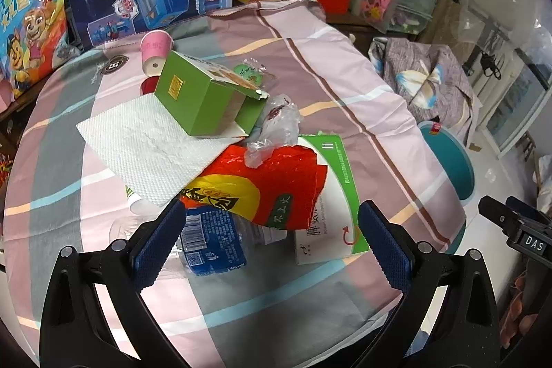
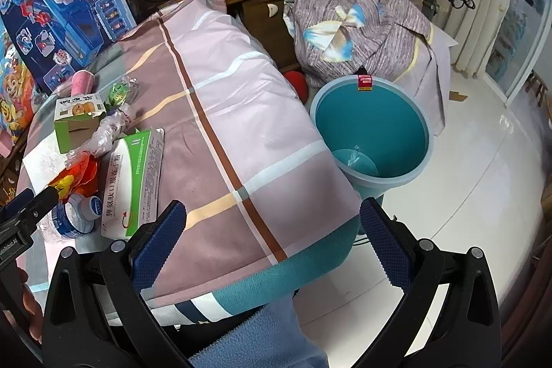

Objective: Collect trash
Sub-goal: 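Move both tools toward the trash pile on the bed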

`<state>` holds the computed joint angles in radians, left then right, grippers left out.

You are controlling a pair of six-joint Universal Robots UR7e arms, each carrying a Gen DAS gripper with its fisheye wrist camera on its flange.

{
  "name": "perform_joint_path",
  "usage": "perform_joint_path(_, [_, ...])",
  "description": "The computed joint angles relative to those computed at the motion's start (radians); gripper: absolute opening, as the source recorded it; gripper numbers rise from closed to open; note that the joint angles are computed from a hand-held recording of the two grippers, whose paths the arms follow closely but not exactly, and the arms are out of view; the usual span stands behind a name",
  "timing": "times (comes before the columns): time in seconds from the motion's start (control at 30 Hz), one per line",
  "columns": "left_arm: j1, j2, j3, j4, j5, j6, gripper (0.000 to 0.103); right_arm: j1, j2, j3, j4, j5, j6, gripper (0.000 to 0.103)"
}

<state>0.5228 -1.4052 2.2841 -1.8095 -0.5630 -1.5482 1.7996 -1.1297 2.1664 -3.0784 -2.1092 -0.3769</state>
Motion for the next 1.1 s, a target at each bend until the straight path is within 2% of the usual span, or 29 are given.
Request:
perform_joint_path(0.47, [-0.003, 0.01, 0.006, -0.013, -0.002, 0.011, 0.1, -0.005, 0.01, -0.003, 0.013, 0.002, 0.003, 0.097])
perform_joint_path(1.1, [0.005, -0.03, 0.037, -0.036, -0.012, 0.017, 0.1, 0.004, 0.032, -0.013, 0.04, -0.01, 0.021, 0.097])
